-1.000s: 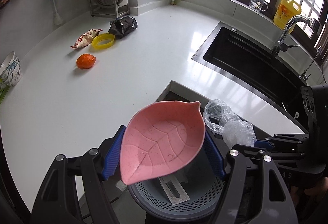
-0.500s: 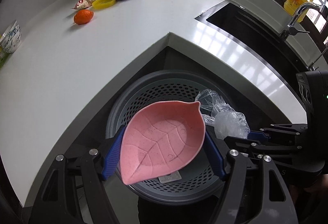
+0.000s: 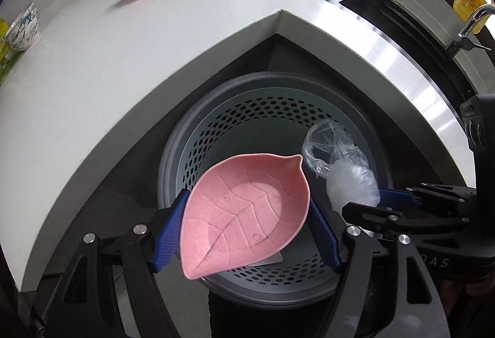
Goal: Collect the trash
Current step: 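Open both tools to drop the dish and bags into the bin, then move both tools back to the orange peel and black cloth on the counter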
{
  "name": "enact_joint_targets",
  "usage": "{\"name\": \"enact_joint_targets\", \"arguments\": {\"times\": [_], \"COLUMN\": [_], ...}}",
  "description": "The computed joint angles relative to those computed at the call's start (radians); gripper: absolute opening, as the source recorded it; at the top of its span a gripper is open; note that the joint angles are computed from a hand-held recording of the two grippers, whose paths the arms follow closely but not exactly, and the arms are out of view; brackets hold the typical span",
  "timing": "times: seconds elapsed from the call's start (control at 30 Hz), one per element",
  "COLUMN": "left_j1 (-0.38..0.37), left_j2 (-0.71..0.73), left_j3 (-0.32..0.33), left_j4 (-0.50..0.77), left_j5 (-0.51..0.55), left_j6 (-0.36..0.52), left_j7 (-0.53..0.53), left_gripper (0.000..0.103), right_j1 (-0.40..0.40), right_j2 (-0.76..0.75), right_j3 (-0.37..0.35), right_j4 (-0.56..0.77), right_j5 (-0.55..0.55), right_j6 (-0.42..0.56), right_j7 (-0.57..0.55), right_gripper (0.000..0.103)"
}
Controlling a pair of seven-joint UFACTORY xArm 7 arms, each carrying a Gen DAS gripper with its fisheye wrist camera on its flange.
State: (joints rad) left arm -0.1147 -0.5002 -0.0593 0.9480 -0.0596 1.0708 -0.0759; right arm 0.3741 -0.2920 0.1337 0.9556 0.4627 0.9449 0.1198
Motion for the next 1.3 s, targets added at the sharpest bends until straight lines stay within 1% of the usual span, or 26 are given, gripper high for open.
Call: {"name": "enact_joint_targets", "arguments": {"times": [0.03,0.07,0.37,0.7,0.93,1.0,1.07,1.17,1.3], "left_j1": [0.004,0.008,0.021,0.02,0.017,0.018,0.02,0.026,0.037], "left_j2": [-0.004,-0.007,-0.021,-0.012,0.02,0.028,0.032,0.037,0.041], "left_j3": [-0.004,-0.007,-0.011,-0.022,-0.039,-0.044,-0.049,-0.049,-0.045], "left_j4": [0.0,0.001,0.028,0.095,0.172,0.194,0.214,0.24,0.272], "left_j5": [0.007,0.014,0.043,0.06,0.09,0.105,0.122,0.143,0.168], "left_j6": [0.003,0.003,0.036,0.061,0.061,0.06,0.059,0.06,0.06], "left_j7": [-0.01,-0.019,-0.058,-0.087,-0.1,-0.103,-0.106,-0.105,-0.1], "left_gripper": [0.078,0.081,0.082,0.083,0.083,0.084,0.088,0.089,0.09], "right_j1": [-0.001,-0.002,-0.011,-0.027,-0.045,-0.047,-0.049,-0.052,-0.054], "right_j2": [-0.003,-0.003,-0.017,0.0,-0.007,-0.005,-0.001,0.014,0.038], "right_j3": [-0.001,-0.001,-0.015,-0.022,-0.038,-0.04,-0.041,-0.043,-0.042], "right_j4": [0.0,0.003,0.016,0.08,0.116,0.129,0.14,0.167,0.199], "right_j5": [-0.002,-0.004,-0.001,-0.005,0.007,0.015,0.023,0.031,0.052], "right_j6": [0.0,0.002,0.033,0.064,0.055,0.047,0.039,0.038,0.031], "right_j7": [0.003,0.005,-0.014,-0.033,-0.064,-0.069,-0.076,-0.08,-0.088], "right_gripper": [0.05,0.051,0.052,0.053,0.055,0.055,0.056,0.059,0.059]}}
